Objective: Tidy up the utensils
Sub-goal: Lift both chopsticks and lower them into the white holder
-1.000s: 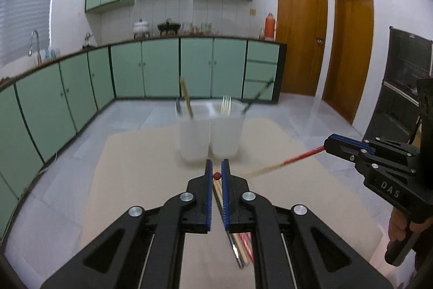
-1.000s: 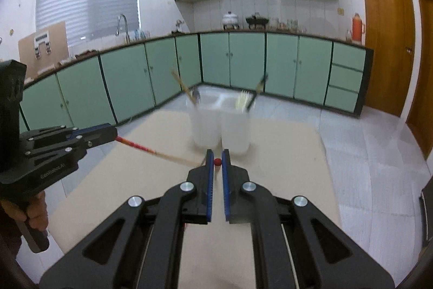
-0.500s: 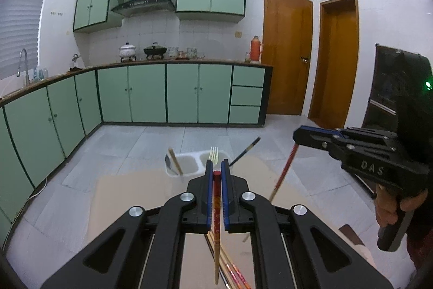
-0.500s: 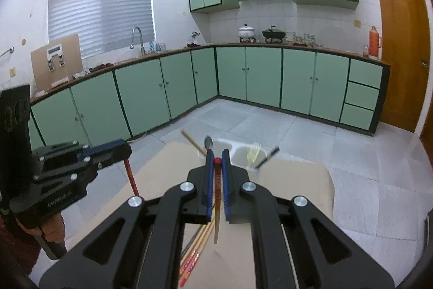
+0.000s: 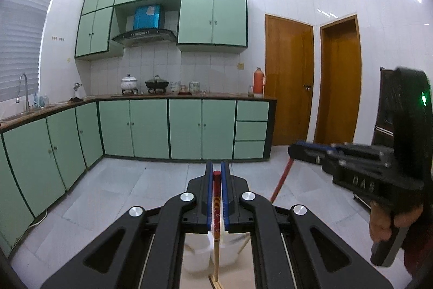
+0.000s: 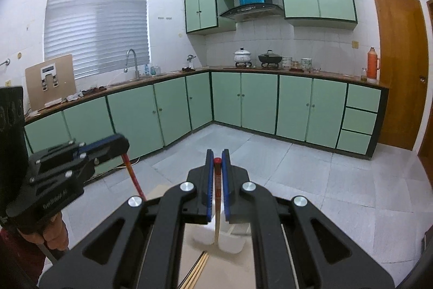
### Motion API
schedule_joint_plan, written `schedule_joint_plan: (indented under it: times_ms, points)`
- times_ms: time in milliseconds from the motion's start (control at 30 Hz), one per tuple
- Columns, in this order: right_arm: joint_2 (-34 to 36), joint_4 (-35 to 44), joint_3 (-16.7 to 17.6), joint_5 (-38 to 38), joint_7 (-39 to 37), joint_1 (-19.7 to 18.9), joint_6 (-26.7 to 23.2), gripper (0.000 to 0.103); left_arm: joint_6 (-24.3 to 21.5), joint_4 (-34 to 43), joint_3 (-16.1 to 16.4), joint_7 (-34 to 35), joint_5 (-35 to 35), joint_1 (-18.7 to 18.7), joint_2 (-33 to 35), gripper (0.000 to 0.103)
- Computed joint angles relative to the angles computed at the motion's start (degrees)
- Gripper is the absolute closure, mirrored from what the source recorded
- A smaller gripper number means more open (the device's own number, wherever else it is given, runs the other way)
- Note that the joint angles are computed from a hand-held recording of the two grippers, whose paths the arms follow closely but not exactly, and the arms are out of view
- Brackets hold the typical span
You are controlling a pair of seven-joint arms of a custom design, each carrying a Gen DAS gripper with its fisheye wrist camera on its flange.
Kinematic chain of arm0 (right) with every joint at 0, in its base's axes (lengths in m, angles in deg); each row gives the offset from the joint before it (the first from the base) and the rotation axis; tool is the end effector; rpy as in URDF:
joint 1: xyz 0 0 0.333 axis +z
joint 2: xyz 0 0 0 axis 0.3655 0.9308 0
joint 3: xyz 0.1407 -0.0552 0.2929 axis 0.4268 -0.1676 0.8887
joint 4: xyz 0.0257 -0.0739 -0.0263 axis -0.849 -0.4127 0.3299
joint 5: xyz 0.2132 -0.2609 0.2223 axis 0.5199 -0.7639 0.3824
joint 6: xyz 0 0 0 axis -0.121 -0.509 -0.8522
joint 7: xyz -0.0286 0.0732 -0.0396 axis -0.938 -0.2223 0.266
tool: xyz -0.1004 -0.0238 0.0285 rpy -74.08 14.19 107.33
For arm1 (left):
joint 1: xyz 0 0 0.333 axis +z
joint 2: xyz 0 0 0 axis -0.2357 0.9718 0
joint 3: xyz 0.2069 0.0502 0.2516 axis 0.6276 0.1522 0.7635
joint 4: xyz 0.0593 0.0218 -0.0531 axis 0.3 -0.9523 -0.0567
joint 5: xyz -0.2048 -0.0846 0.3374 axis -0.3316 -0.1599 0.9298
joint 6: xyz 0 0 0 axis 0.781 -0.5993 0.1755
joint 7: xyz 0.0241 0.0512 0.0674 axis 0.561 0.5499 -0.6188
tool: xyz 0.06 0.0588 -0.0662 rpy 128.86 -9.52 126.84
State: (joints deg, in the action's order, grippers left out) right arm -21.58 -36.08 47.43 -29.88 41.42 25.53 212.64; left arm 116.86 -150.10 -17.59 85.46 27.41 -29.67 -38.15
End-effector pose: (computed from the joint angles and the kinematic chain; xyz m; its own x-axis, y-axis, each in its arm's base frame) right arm 0.6414 0.0721 0.7453 0.6953 -0.7165 -0.0575 -0.2867 -0.2030 -0.9363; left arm 0.5440 -0.3129 0.7445 0.0093 -0.9996 0.0259 -0.2346 -0.0273 -0.9717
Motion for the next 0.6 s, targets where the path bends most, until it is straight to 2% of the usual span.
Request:
schedule_joint_plan:
  times_ms: [267, 400, 600]
  points:
    - [9.30, 10.42, 2.18, -4.35, 5.53, -0.31, 1.14, 0.098, -0.12, 13.43, 3.99, 2.57, 0.67, -1.58, 10.41, 0.097]
    - [13.25, 13.87, 3.83, -6.17, 7.75, -0.91, 1.62, 0.098, -0.23, 16.17, 6.83, 2.01, 0.48, -3.03, 14.18, 0.097]
    - [15.68, 13.94, 4.72, -11.30, 10.72, -0.54, 1.75, 0.097, -1.33, 15.17, 8.27, 4.84, -6.45, -3.02, 16.74, 0.096]
